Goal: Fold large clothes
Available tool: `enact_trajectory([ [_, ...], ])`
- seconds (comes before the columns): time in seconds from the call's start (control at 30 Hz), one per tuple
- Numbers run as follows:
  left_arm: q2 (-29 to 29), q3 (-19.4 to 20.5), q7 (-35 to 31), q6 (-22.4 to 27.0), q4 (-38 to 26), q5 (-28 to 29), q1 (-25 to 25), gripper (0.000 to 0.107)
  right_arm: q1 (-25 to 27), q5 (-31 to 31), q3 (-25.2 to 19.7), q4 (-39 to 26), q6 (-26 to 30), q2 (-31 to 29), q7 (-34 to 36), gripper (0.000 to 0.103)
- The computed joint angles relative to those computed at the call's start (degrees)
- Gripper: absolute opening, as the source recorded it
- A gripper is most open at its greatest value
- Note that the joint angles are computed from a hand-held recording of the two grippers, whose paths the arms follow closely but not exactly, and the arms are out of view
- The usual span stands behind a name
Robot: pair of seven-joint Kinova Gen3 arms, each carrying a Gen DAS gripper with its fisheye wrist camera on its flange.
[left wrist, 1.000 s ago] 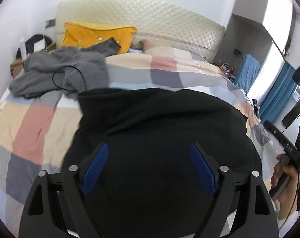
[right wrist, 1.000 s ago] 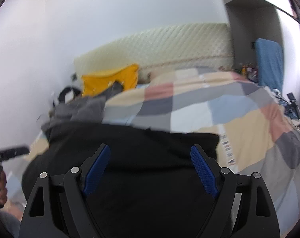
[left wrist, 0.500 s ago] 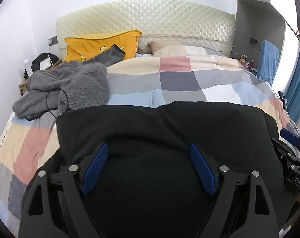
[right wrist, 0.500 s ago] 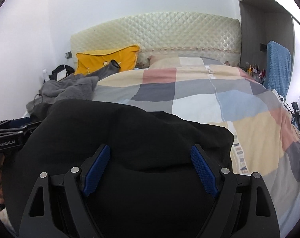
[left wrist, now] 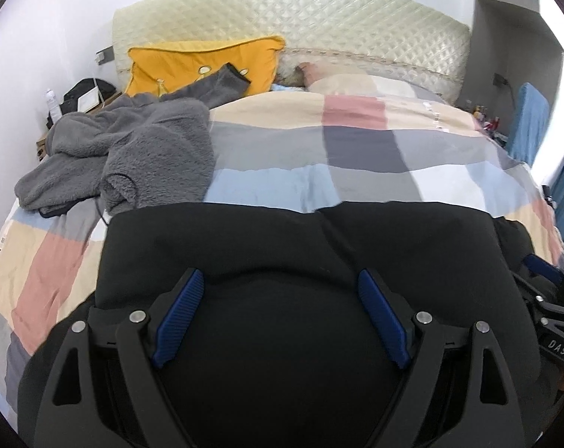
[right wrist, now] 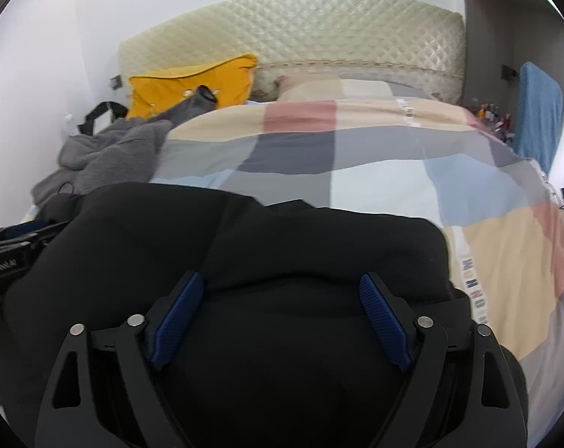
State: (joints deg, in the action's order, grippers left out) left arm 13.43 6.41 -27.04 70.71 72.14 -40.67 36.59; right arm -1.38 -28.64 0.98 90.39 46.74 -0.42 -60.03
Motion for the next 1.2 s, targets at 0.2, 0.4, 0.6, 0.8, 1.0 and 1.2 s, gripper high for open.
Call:
enact_trajectory([
  [0.2, -2.2, -0.5, 1.5, -0.4, 3.9, 0.1, -2.0, 0.086, 1.3, 0.0, 1.0, 0.0, 0.5, 0.6, 0.4, 0.085],
  [0.4, -6.4, 0.8, 3.7, -1.7, 10.2, 0.2, -5.4, 0.086, 5.8, -5.3, 3.2, 0.5, 3.1, 1.9, 3.0, 0.086],
  [0.6, -10.1, 3.5, 1.8, -2.1, 14.0, 0.1, -8.0, 0.086, 9.0, -5.6, 4.2, 1.2, 5.6, -0.2, 3.7, 0.087],
  [0.8, -11.7, 7.1, 2.0, 3.9, 11.1, 0.9, -8.2, 0.086, 8.5, -8.2, 7.3, -0.8, 9.6, -6.3, 4.3, 0.089],
  [1.0, -13.2, 11.0, 1.5, 8.4, 3.3, -2.0, -3.7, 0.091, 5.6, -11.6, 12.8, -2.1, 10.7, -14.9, 4.3, 0.103],
  [1.2, -12.8, 16.5, -0.1, 15.5, -7.8, -7.3, 1.5, 0.102, 1.9, -11.5, 19.0, -7.8, 17.4, -19.7, 0.6, 0.103],
])
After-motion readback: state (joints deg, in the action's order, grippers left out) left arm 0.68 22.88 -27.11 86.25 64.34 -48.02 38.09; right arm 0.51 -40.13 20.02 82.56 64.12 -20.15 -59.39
